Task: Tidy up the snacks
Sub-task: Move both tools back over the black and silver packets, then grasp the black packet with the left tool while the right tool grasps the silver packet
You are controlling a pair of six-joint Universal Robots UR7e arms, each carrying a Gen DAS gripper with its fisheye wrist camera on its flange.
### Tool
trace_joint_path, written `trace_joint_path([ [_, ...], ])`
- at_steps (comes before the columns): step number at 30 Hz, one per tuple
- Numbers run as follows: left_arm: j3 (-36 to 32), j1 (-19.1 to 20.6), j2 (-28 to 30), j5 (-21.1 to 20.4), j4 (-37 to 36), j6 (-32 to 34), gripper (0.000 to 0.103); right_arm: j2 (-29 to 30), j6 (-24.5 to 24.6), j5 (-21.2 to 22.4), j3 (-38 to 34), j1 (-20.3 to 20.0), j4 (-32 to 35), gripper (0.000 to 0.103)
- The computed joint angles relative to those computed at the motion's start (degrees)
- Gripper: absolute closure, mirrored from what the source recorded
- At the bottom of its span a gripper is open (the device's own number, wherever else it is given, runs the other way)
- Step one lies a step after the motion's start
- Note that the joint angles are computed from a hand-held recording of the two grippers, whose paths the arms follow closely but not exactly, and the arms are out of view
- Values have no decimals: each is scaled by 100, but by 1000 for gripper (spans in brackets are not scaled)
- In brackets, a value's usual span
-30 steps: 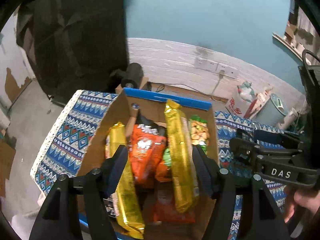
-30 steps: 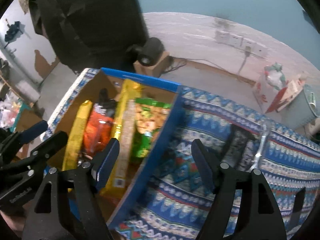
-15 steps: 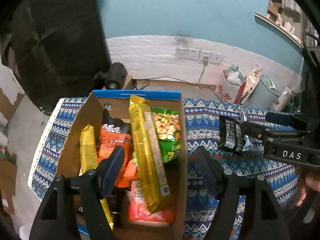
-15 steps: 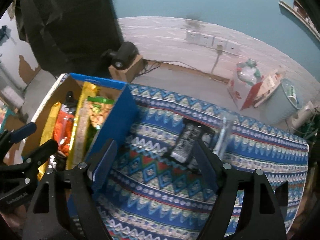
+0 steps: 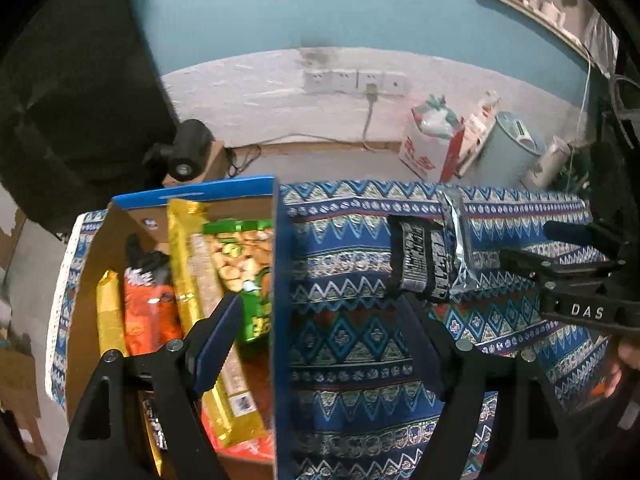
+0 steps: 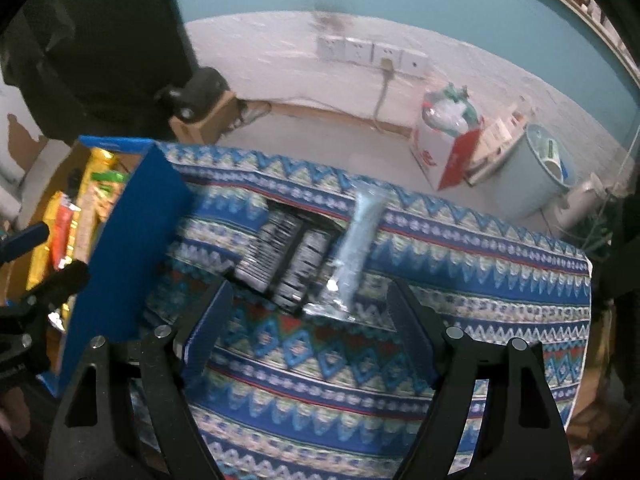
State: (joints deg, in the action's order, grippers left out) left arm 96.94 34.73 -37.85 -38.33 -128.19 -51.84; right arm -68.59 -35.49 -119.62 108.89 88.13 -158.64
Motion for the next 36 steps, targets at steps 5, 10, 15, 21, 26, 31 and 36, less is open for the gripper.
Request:
trace_joint_path([
  [5, -326, 129, 205, -102, 22, 204, 22, 151, 65, -238, -413, -226, 501, 24],
  [10, -738, 356, 482, -416, 34, 461, 22, 495, 264, -351, -919, -347, 1002, 24],
  [15, -1198, 519, 869, -452, 203, 693, 22, 845, 517, -332, -1238, -453, 1246, 24],
  [21, -1559, 643, 1196, -458, 393, 817, 22, 1192, 588, -358, -1459, -571, 1245, 24],
  [26, -1754, 727, 1325, -559, 417, 865, 22, 1377, 554, -376, -1571, -614, 1208, 25],
  [31, -1954, 788, 1465, -592, 432, 925, 22, 1454, 342, -411, -1596, -687, 1186, 56],
  [36, -2209, 860, 1681, -797, 365, 975, 22, 1323, -18, -479, -1452, -781, 1056, 78],
])
